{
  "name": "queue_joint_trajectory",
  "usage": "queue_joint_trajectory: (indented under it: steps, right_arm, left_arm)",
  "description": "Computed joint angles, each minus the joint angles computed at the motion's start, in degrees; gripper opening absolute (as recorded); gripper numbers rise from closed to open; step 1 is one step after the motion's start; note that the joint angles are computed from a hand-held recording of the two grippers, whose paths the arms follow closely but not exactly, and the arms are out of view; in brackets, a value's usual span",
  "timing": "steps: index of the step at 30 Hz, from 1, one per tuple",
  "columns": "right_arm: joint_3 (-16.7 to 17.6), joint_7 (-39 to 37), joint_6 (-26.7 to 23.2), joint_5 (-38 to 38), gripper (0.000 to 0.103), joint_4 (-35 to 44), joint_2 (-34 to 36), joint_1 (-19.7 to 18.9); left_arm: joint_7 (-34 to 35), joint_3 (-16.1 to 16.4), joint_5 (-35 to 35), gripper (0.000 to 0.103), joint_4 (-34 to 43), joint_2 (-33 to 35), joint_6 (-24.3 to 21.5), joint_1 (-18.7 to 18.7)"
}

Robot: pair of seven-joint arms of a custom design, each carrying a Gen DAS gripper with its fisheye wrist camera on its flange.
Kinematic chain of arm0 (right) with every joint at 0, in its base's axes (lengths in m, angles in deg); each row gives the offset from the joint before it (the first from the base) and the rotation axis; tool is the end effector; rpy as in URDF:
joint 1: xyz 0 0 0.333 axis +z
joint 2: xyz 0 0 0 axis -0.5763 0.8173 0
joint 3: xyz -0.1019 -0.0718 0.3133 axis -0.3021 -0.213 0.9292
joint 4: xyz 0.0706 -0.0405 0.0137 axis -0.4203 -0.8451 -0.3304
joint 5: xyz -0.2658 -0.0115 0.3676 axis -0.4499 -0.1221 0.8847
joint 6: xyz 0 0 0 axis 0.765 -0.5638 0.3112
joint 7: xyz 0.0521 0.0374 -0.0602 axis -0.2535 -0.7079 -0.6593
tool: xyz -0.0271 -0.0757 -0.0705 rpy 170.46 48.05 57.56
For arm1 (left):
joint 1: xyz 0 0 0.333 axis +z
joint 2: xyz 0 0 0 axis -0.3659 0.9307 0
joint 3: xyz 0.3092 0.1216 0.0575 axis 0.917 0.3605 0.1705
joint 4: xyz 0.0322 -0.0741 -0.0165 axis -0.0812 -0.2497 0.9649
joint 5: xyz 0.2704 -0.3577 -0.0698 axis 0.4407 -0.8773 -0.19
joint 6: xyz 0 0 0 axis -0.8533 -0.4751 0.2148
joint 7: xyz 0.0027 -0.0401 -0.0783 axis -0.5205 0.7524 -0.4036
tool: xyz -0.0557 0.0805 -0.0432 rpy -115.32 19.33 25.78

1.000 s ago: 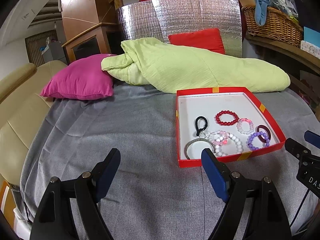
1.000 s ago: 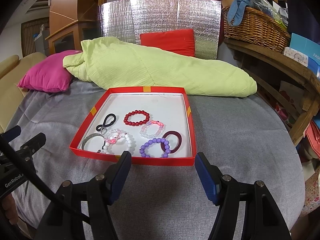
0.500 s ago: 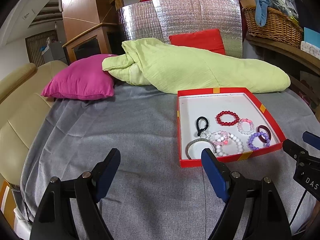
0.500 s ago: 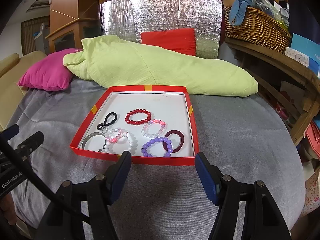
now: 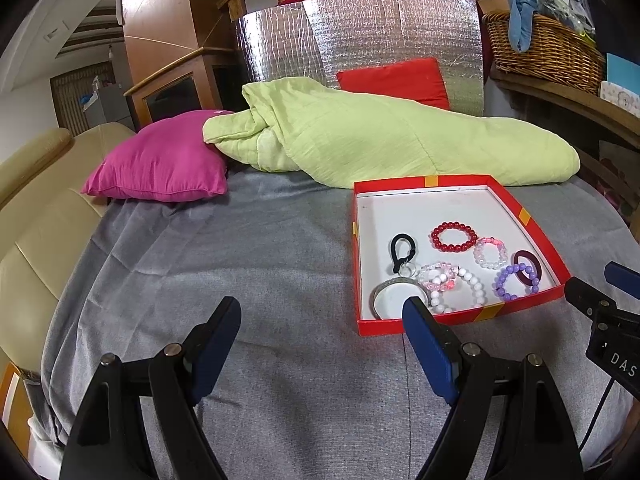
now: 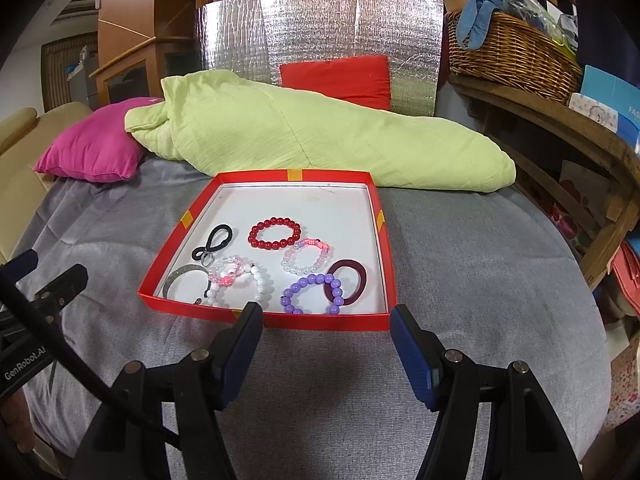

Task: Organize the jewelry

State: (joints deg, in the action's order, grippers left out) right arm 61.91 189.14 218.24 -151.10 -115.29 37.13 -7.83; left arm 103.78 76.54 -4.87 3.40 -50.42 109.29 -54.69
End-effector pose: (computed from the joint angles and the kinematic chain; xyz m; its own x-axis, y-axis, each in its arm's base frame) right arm 0.6363 0.3350 0.4212 -0.1358 -0.9906 0.0173 -0.6193 0.0713 -0.7819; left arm 0.6616 -0.4684 0.4354 -0.0663 -0.9844 -0.1632 -0.5766 0.1712 -0.7989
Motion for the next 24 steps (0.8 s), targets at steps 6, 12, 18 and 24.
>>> queue_joint_trajectory:
  steps: [6,12,18,24]
  right_arm:
    - [0.0,-0.2,0.0,0.0,0.069,0.1,0.1,0.0]
    - [-0.1,-0.2,0.1,0.2,0.070,0.5,0.4,0.2]
    - [-0.1,-0.3,-0.2,0.5,0.069,1.8,1.4,0.8]
    - [-0.5,-0.8,-0.4,1.1,0.070,2.9,2.3,1.3]
  left_arm:
    - [-0.1,0.0,-0.1,0.084,-0.3,-0.2,0.1,0.1]
    - [0.0,0.0,0.1,0.084,-0.5,-0.3,0.2,0.1]
    - [-0.6,-0.1,0.5,0.084,-1.7,-1.2,0.3,0.4]
    - [-1.9,-0.3,1.4,0.084,-3.2,-2.4,0.8,1.1]
